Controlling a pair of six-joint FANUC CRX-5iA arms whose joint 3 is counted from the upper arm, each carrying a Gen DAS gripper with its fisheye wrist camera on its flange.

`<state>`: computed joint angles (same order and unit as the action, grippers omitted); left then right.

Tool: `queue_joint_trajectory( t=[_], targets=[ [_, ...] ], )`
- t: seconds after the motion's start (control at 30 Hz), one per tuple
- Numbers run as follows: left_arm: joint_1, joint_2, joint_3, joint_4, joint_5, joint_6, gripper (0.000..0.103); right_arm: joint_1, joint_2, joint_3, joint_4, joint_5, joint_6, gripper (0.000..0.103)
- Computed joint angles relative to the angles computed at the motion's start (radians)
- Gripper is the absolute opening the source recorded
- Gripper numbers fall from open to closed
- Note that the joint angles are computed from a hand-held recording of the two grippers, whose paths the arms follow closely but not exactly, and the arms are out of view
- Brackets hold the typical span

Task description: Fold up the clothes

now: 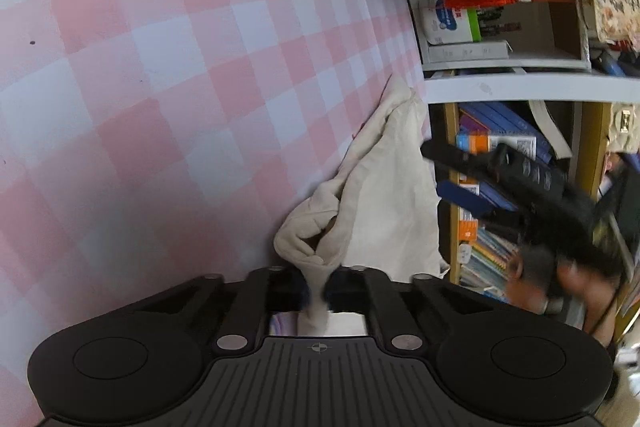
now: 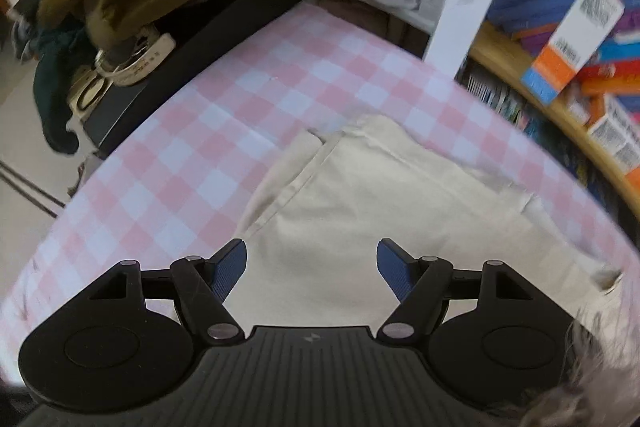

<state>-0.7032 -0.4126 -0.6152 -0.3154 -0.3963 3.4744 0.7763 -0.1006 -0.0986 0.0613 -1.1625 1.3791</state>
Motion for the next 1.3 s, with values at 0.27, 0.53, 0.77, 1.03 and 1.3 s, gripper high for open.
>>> queue_joint_trajectory(
  t=[0.27,0.53,0.77,1.03,1.3],
  targets=[
    [-0.139,0.079,0.220,-0.223,-0.206,-0.188,0.003,-0.023,0.159,0.168,-0.061,-0.102,-0.088,0.063],
    [-0.241,0.146,0.345,-0.318,-0.332,-0.425,0.003,0.066,0.274,0.242,0.053,-0.195,-0.079,0.057],
    [-0.267,0.159,0.367,-0.342,-0.347,-0.478,0.003,0.083,0.306,0.235,0.121,-0.227,-0.073,0.052],
    [-0.255,0.158,0.365,-0.309,-0.313,-0.537,0.003,0.028,0.290,0.248,0.087,-0.239,-0.052,0.011],
    [-0.266,0.161,0.376,-0.291,-0.277,-0.599,0.003,-0.032,0.216,0.245,0.041,-0.222,0.004,0.010]
  ],
)
